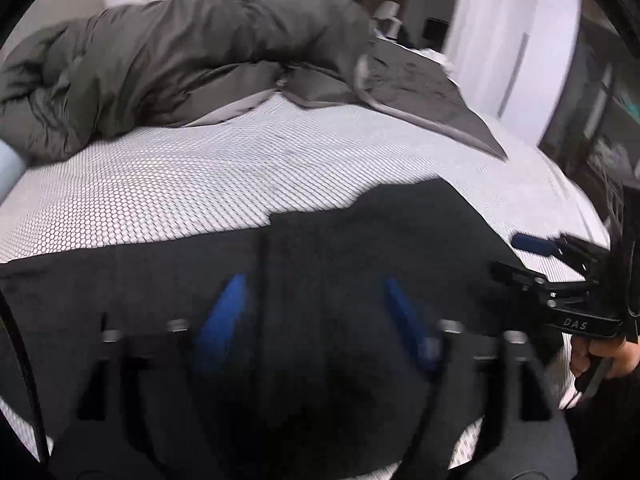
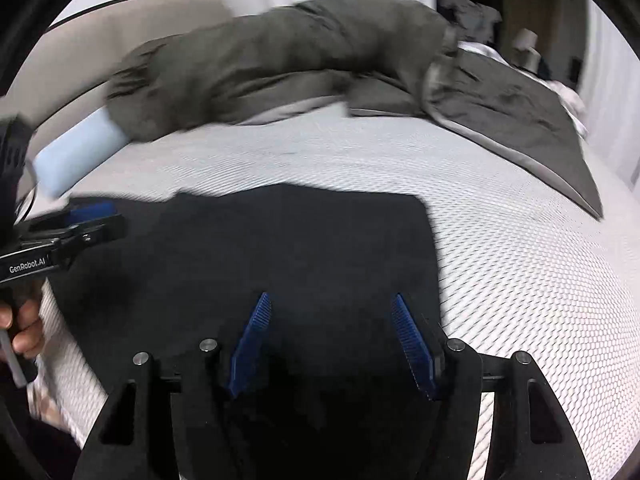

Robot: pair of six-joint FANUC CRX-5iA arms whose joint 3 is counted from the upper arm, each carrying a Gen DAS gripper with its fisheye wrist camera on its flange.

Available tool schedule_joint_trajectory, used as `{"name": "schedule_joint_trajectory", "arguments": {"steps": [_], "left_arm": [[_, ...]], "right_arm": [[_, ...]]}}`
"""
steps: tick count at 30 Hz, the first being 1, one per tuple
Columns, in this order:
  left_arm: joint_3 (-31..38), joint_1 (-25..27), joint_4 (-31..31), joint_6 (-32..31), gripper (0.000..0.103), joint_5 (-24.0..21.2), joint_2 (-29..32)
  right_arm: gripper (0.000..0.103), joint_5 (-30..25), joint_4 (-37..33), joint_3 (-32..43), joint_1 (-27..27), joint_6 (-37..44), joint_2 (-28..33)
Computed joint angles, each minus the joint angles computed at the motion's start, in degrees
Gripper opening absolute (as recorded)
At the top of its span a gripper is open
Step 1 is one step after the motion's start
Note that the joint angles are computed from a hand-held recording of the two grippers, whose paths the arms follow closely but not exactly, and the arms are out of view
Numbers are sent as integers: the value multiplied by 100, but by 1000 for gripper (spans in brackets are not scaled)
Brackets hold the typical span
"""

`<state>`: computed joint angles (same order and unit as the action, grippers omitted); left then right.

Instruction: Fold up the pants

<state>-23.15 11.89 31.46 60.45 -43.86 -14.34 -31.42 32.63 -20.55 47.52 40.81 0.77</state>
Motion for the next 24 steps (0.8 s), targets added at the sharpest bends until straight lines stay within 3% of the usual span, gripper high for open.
{"name": "schedule_joint_trajectory", "arguments": {"steps": [3,5,6,8,11,13,17,19,22,24], "left_arm": [[-174,-182,61,-375,86,-215,-161],[-303,-327,-47,-366,92,-176,-215],[-345,-360,-108,-321,98,-185,-208],[-358,-400,-472,-4,100,-349,-176],[-402,-430,-1144,323,102,-256,-334],[-614,-162,-668,-29,102,-378,-406],[-562,-35,-745,195,102,-440,-419],[-518,-73,-867,476,102,-367,-497],[-713,-142,-371,5,102,-74,-614],[-769,-263,-236,-148,102,-16,-664]], "right_arm": [[70,264,-246,-298,234,55,-190],[74,377,-432,-471,424,50,-279],[75,306,-439,-505,497,107,-254],[74,26,-267,-520,587,275,-127],[74,-212,199,-837,566,-53,-376],[75,-425,367,-1018,415,-351,-566],[75,-439,-315,-1033,-4,-308,-821],[75,-443,39,-1087,-39,-639,-856],[75,-325,623,-1288,130,-1134,-1036],[75,-39,653,-1383,242,-1171,-1159]]}}
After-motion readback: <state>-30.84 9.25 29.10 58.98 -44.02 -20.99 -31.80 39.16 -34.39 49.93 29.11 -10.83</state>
